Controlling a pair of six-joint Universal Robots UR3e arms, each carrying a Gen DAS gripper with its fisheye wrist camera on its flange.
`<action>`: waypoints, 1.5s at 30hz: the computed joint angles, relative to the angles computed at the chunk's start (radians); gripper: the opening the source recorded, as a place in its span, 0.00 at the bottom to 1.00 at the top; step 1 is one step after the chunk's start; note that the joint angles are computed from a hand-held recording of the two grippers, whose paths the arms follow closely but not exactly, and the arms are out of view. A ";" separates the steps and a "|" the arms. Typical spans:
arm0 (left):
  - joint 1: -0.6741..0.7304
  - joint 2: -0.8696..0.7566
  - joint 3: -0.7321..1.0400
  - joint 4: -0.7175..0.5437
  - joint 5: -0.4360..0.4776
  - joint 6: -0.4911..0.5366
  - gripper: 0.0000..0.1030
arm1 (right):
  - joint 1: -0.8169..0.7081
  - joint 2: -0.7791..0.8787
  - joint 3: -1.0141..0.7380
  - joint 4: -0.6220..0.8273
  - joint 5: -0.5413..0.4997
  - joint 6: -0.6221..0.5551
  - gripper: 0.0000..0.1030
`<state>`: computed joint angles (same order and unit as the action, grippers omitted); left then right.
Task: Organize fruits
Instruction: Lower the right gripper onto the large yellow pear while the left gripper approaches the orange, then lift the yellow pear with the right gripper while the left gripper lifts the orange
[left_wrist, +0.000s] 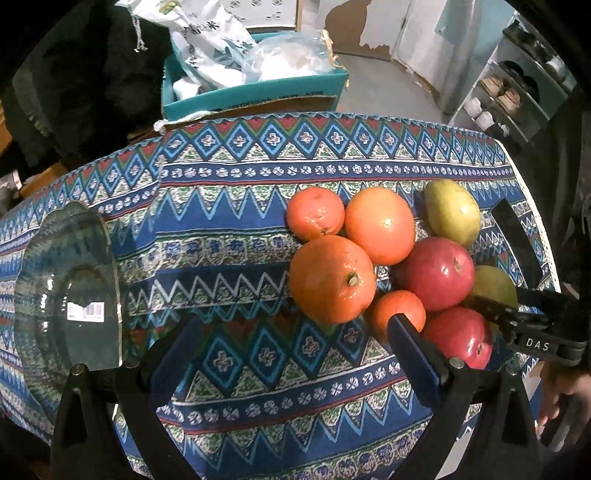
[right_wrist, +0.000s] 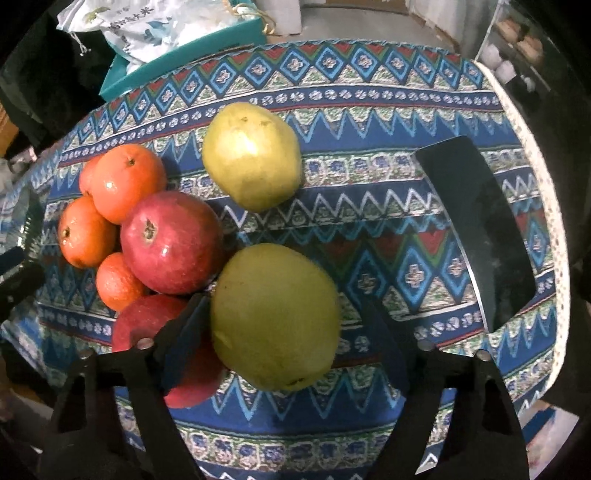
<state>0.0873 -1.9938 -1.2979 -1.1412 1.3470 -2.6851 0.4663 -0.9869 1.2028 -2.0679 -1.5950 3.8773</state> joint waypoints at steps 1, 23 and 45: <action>-0.007 -0.013 0.011 -0.002 0.004 -0.004 0.98 | -0.003 0.000 0.003 -0.005 0.010 0.005 0.71; -0.102 -0.218 0.219 -0.069 0.039 -0.092 0.77 | 0.013 0.080 -0.156 0.047 -0.168 -0.007 0.70; -0.034 -0.046 0.015 -0.034 -0.040 -0.052 0.63 | 0.059 0.055 -0.177 0.024 -0.249 -0.002 0.70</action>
